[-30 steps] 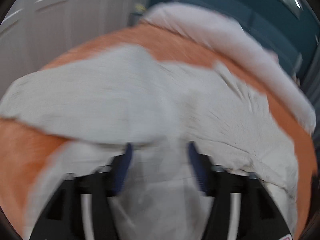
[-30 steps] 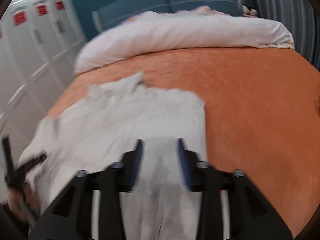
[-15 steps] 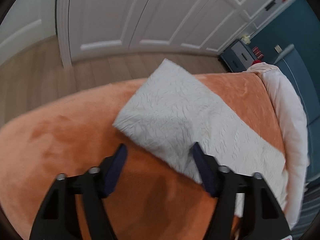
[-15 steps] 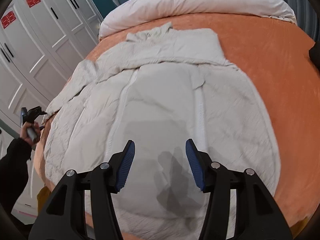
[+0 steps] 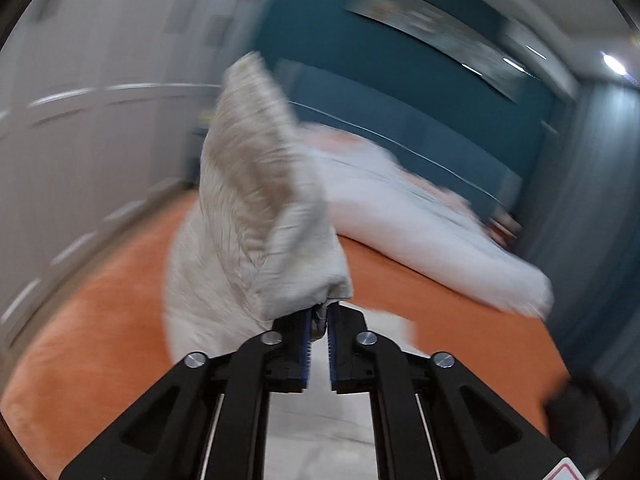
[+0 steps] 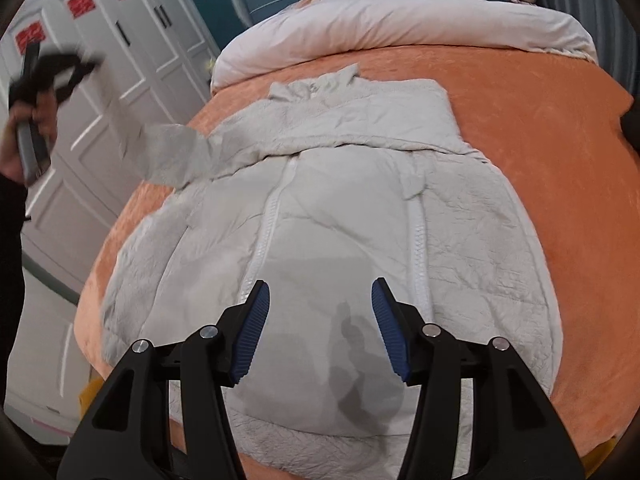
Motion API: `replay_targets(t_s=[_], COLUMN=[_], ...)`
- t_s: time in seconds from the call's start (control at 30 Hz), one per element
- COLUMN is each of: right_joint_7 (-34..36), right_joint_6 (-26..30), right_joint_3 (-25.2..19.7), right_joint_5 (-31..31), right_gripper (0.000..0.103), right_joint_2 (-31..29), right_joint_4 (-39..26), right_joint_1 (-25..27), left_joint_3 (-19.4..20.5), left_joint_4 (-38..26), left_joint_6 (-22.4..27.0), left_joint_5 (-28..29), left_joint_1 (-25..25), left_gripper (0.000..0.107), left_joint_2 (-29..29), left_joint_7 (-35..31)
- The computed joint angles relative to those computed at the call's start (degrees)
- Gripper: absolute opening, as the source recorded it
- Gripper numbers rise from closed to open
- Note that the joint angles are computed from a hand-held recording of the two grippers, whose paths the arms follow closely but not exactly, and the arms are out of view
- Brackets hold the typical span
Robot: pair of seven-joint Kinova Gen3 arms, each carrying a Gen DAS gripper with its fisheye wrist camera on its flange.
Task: Fold large clothes
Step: 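Lift the hem with both grippers and fold it toward the collar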
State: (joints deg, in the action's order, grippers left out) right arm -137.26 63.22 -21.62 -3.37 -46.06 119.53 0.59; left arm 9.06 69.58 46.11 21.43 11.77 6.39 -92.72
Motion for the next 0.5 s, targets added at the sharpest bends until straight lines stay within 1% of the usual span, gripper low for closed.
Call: replay_targets(t_s=[0.03,0.07,0.1,0.13,0.2,0.27,0.3,0.33,0.37,0.43,0.47,0.5], right_joint_7=[-0.2,-0.2,-0.2,-0.1,0.7,1.8,3.0,3.8,4.7,6.7,7.5,8.2], right_joint_6=[0.4,0.6,1.5,2.1,3.3,4.6,4.5,4.3,3.7,0.1,-1.6,-3.7], right_joint_3=[0.8,1.3,2.2,3.1,5.4,7.0,8.6,9.1,9.9,12.2,13.1,14.4], right_joint_5=[0.0,0.1,0.4,0.5,1.0,2.0,2.8,3.3,4.0,5.2,5.5,5.5], right_gripper=[0.053,0.055,0.058,0.059,0.059,0.06,0.06,0.061,0.061,0.063,0.063,0.064], right_joint_2=[-1.0,-1.7,-2.8,-3.7,-5.5,-6.2,-6.2,-6.0,-5.5,-3.4,-2.1,-0.5], right_joint_4=[0.4,0.6,1.0,1.2,1.8,1.9,2.1,2.1,2.1,2.8,3.0,3.2], right_joint_1=[0.0,0.1,0.4,0.6,0.7,1.4,1.2,1.5,1.8,1.7,1.9,1.6], left_joint_3=[2.2,4.0,5.8,7.2,7.9,5.7,4.9,4.4,4.3,2.9,2.9,1.9], left_joint_4=[-0.3,0.3,2.0,4.7,9.5,14.8,16.8,17.7,18.6,18.8,19.4,19.8], left_joint_6=[-0.1,-0.7,-1.8,-2.7,-4.8,-5.2,-4.9,-4.6,-3.7,-1.9,-1.8,-1.4], left_joint_5=[-2.3,-4.7,-7.0,-9.3,-14.0,-18.6,-20.8,-22.1,-22.4,-22.3,-21.8,-22.3], left_joint_1=[2.7,5.3,8.0,10.6,15.2,20.2,21.5,21.8,21.0,18.3,15.9,14.5], left_gripper=[0.021,0.05,0.064,0.071,0.071,0.071,0.071,0.071,0.071,0.071,0.07,0.07], left_joint_2=[0.7,1.2,1.7,2.0,2.2,0.7,0.3,0.2,-0.1,0.2,0.0,-0.2], left_joint_7=[1.5,3.1,4.9,6.5,8.3,11.5,13.7,15.1,16.0,16.7,16.5,17.0])
